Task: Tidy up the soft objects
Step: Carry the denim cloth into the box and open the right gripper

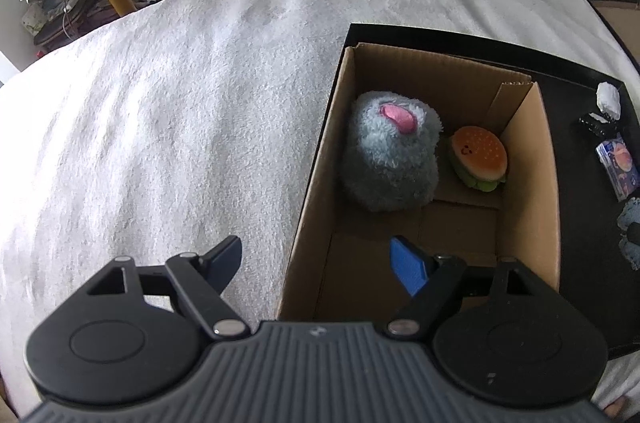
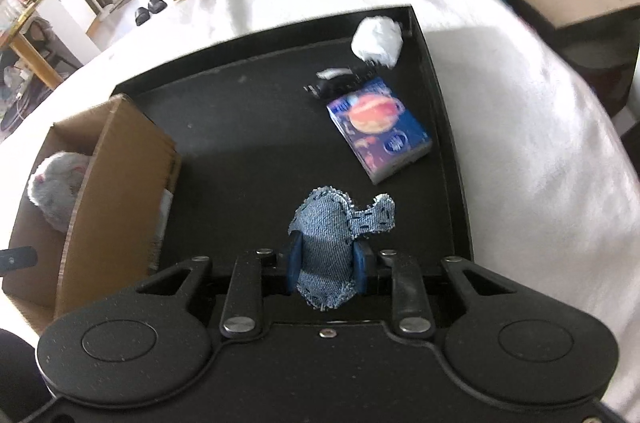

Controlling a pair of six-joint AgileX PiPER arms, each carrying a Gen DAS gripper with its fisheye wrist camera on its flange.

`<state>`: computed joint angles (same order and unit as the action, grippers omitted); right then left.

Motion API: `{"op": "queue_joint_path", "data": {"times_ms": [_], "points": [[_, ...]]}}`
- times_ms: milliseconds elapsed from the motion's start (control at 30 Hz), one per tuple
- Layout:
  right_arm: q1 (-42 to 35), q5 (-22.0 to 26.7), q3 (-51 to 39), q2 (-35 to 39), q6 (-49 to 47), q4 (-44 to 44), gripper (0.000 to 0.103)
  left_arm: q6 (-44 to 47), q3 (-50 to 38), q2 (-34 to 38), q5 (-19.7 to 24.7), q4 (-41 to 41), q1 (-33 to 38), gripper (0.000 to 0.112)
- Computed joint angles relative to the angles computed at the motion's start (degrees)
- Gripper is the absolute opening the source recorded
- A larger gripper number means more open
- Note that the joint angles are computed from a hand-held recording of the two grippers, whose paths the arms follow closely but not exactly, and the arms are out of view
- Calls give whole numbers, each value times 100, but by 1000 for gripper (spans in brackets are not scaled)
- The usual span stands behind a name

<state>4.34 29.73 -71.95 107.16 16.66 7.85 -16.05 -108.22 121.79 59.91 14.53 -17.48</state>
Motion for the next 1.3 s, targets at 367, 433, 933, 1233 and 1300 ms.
{"op": "queue_joint_path", "data": {"times_ms": [367, 433, 933, 1233, 1300], "points": [[261, 291, -342, -343, 306, -84, 26, 299, 157, -114, -183, -393, 250, 80], [374, 359, -475, -359, 493, -307, 26, 385, 180, -129, -228, -517, 314, 80], [1090, 943, -1778, 32, 548, -375, 26, 1084, 530, -273, -638, -1379, 737, 77], [1379, 1313, -2554, 473, 792, -607, 26, 1458, 693, -283, -797, -1900, 943, 75], [1446, 1393, -2705, 566, 831, -652, 26, 1492, 684, -265, -814, -1986, 984, 73]]}}
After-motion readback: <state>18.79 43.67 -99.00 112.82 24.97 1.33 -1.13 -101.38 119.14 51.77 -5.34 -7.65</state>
